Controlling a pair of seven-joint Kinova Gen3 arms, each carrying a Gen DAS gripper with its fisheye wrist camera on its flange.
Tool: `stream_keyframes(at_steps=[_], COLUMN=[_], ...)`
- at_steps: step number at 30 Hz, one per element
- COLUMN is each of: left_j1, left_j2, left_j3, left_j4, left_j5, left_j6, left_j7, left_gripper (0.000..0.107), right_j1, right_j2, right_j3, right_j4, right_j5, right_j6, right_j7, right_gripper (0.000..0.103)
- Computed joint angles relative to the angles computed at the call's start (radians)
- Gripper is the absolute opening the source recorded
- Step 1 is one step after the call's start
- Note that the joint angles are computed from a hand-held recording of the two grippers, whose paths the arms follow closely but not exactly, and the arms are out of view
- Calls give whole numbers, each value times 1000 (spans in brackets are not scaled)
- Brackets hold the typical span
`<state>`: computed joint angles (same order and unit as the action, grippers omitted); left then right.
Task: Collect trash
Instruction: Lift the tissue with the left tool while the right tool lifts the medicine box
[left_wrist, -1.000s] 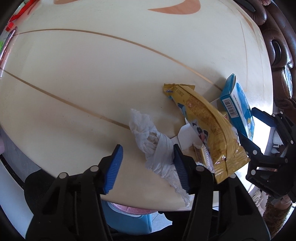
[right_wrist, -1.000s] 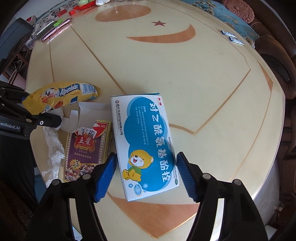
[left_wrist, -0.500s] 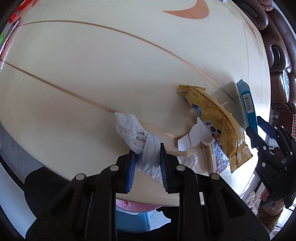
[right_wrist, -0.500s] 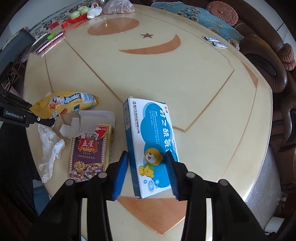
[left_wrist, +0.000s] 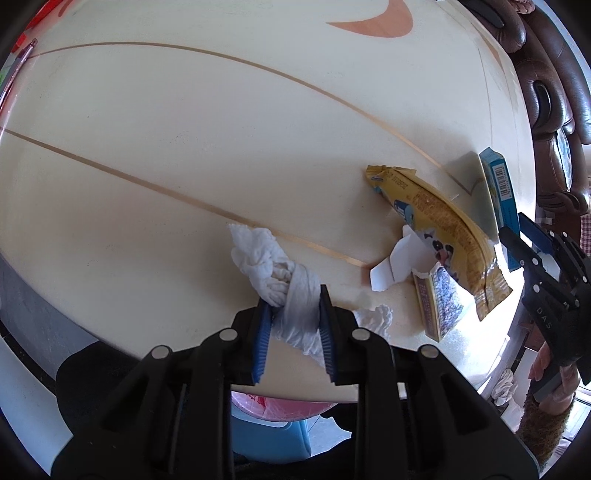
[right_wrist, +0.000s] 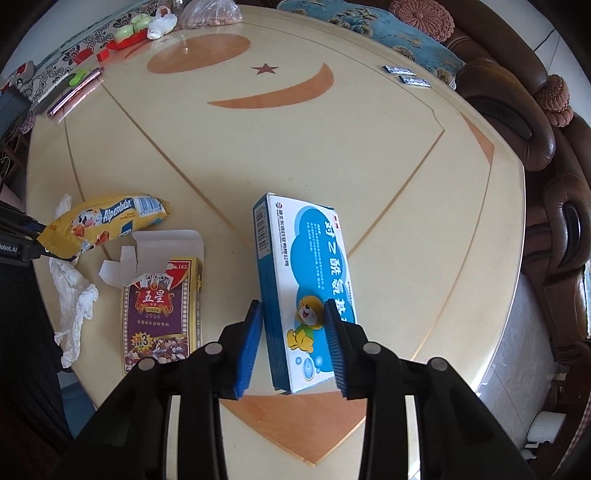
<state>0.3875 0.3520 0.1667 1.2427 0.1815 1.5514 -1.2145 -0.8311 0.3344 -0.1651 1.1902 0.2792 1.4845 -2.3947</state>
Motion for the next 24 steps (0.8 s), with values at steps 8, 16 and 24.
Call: stream_keyframes(at_steps=[8, 16, 24], left_j1=[35, 39, 28], left_j2=[47, 68, 47], left_j3=[8, 5, 2], left_j4=[-38, -78, -67], left_j5=[-11, -13, -14], left_j6=[-9, 9, 27], left_j7=[2, -13, -34], left_gripper=[24, 25, 25], right_j1=[-13, 68, 99], right_j2=[38, 21, 17], right_j3=[13, 26, 14], right_j4=[-18, 69, 73], right_j5=[28, -46, -77], right_j6=[24, -60, -98], right_j7=[32, 4, 17], right_gripper=[43, 76, 60])
